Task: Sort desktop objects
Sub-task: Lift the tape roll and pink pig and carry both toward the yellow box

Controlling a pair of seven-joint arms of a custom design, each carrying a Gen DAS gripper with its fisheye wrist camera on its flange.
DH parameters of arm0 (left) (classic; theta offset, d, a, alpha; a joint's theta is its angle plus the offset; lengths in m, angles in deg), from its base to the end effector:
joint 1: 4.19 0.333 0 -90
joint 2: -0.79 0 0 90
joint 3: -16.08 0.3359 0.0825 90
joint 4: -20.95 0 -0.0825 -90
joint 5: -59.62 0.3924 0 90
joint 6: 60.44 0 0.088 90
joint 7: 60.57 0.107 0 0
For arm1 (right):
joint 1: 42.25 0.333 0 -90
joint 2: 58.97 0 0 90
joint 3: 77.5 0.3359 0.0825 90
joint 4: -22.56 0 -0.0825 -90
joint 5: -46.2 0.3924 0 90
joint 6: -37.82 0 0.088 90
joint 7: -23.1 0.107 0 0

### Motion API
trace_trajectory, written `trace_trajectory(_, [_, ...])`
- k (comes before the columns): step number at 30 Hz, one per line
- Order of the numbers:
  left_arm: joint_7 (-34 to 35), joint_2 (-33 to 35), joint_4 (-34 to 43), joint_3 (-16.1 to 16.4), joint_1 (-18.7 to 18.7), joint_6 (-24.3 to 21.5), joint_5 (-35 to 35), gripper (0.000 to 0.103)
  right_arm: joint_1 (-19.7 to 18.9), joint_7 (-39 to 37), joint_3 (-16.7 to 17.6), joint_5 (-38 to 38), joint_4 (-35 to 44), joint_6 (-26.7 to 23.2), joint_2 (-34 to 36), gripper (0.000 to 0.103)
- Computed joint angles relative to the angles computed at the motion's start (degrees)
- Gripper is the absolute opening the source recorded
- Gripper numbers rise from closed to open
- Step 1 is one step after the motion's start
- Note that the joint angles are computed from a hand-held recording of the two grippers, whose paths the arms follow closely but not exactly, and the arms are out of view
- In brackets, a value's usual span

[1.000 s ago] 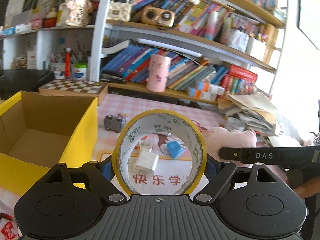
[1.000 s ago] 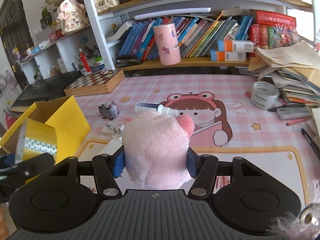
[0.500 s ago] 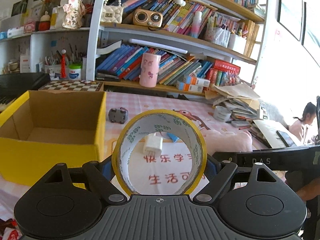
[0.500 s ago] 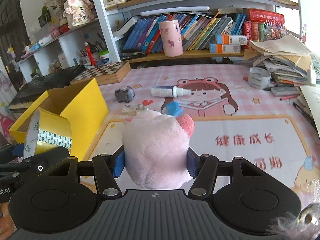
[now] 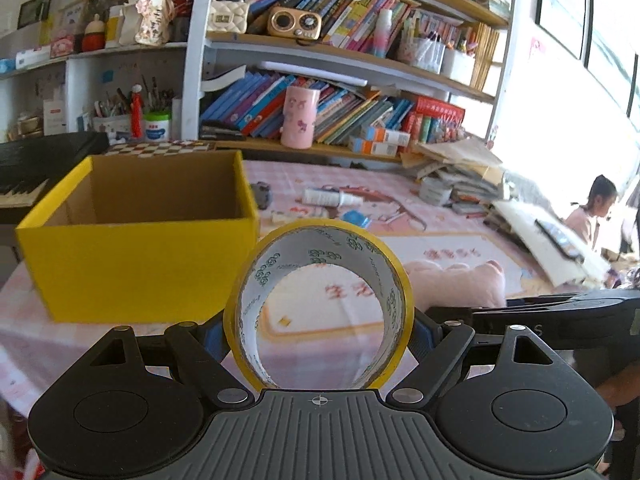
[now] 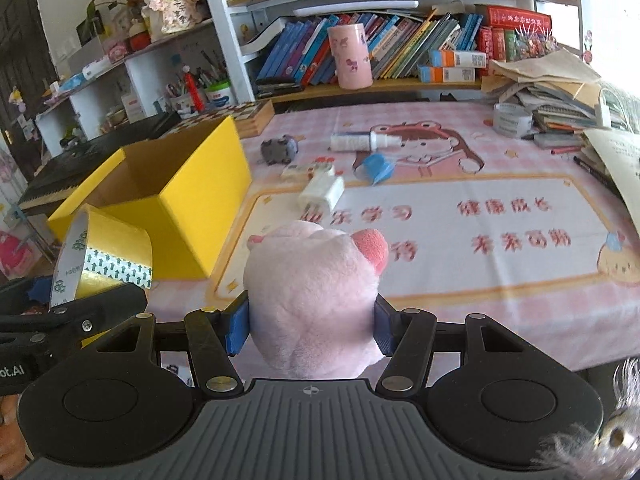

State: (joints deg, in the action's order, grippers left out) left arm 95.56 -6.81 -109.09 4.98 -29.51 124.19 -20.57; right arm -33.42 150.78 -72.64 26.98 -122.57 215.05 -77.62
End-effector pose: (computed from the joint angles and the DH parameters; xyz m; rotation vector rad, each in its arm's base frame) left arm 0.4614 -0.2266 0.4976 -1.3832 1.9964 -1.2298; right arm 0.4510 0.1406 0.5061 -1.5721 1.7079 -0.5793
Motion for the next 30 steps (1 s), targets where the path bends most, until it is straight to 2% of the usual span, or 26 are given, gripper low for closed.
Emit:
trace_trajectory(2, [-8.12,-1.53,-3.38,-1.98,2.59,0.54,8.68,0.085,-0.57,1.51,1.69,-0.33,-0.6,-0.4,-0.61,0.056])
trace_trajectory(5, [-21.91,-4.11,-7.92,-7.7,10.44,-0.58,21.82,0.085,0.34,2.76,2.6,-0.43,-1.08,-1.46,-1.0,0.056])
trace_trajectory(9, [-30.8,-6.86,-11.47,-10.8,15.76,-1.76,29.91,0.085,3.52,2.31,1.96,0.39,-1.03,-3.34,-1.03,0.056])
trace_trajectory(13, [-34.27,-8.64,-13.8,-9.62,15.5,-2.06,33.06,0.085,5.31,1.46,2.04,0.34,-0.8,-4.46,-1.07,0.056])
trace_trajectory(22, [-37.63,-11.01,-17.05,-2.99,9.69,-1.31,37.36,0.085,9.08,-1.77,1.46,1.51,-0.09,-6.03,-0.52,0.056])
trace_trajectory(30, [-42.44,-11.85,-18.6,-0.01,7.99,-1.28,42.47,0.085,11.66,-5.45,0.67,3.96,0.56,-6.7,0.13,0.056])
